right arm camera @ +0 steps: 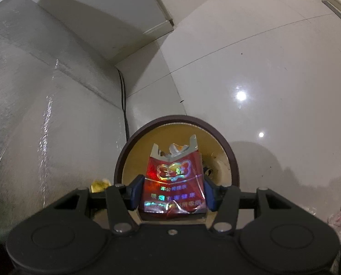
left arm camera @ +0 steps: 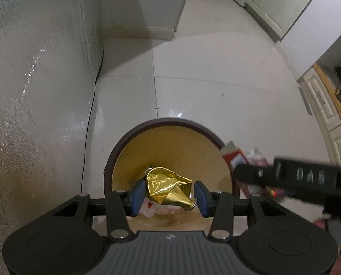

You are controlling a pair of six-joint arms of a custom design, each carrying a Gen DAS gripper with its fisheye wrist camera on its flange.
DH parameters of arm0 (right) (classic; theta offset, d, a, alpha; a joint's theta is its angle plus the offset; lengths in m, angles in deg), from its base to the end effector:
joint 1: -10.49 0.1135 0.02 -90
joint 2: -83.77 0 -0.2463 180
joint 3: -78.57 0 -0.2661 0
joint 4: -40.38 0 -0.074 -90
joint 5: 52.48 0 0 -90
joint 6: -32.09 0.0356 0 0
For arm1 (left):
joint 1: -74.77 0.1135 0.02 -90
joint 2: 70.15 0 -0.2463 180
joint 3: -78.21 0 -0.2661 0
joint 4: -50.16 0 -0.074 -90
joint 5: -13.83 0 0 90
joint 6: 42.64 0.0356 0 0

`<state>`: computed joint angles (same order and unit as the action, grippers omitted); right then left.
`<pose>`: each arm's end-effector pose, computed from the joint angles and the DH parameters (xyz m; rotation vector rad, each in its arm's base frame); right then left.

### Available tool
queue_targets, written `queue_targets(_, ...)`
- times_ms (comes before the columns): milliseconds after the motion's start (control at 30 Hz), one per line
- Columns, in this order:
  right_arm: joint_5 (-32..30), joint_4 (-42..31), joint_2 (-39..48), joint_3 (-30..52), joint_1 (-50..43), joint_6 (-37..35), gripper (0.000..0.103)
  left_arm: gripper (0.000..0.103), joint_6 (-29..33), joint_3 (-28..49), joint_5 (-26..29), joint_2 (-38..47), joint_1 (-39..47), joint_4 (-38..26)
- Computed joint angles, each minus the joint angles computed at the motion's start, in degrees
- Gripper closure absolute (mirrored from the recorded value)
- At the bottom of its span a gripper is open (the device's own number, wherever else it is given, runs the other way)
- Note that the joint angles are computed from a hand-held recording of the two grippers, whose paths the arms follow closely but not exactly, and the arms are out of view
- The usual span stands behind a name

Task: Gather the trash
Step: 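Open both tools to drop the wrapper and packet into the wastebasket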

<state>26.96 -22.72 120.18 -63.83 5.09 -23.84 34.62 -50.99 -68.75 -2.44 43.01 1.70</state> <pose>0.1391 -0.0066 0.1691 0.8476 2.5463 0.4064 0.1904 -0.1232 0.1646 0.4955 2.7210 -0.3946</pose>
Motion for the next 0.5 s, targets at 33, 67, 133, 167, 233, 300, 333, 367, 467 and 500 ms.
queue_targets(33,0.0,1.5,2.0,0.1,0.2,0.0,0.049,0.056,0.7,-0.1,-0.3,0.6,-0.1,0.4)
queue_targets(67,0.2,2.6,3.7,0.3,0.6,-0.1,0.049,0.056,1.3,-0.2,-0.7,1.2,-0.2,0.8)
queue_targets(133,0.3,4.5,6.4,0.5,1.3,-1.3,0.049,0.056,2.3,-0.4,-0.9,2.4,-0.3,1.6)
queue_targets(167,0.8,4.7,7.2,0.8,2.0,-2.0,0.049,0.055,2.6,-0.5,-0.9,2.8,-0.3,1.8)
queue_targets(233,1.8,5.2,9.0,1.5,2.9,-3.6,0.049,0.055,3.2,-1.0,-0.4,3.0,0.0,2.3)
queue_targets(300,2.8,5.7,10.0,1.8,4.2,-4.5,0.049,0.049,3.4,-1.6,-0.6,3.2,-0.1,3.3)
queue_targets(333,3.2,6.5,10.7,1.9,4.6,-4.8,0.049,0.034,3.4,-1.6,-0.9,3.4,-0.1,3.2)
queue_targets(367,3.6,7.1,10.9,1.8,5.2,-4.8,0.047,0.027,3.0,-1.8,-1.2,3.5,-0.4,3.5)
queue_targets(467,5.0,8.4,8.2,0.4,6.3,-3.8,0.028,0.022,3.0,-2.0,-1.6,4.2,-0.6,3.4)
queue_targets(500,4.6,8.7,7.3,-0.2,5.8,-4.0,0.019,0.022,3.0,-2.0,-1.7,4.4,-0.7,3.3)
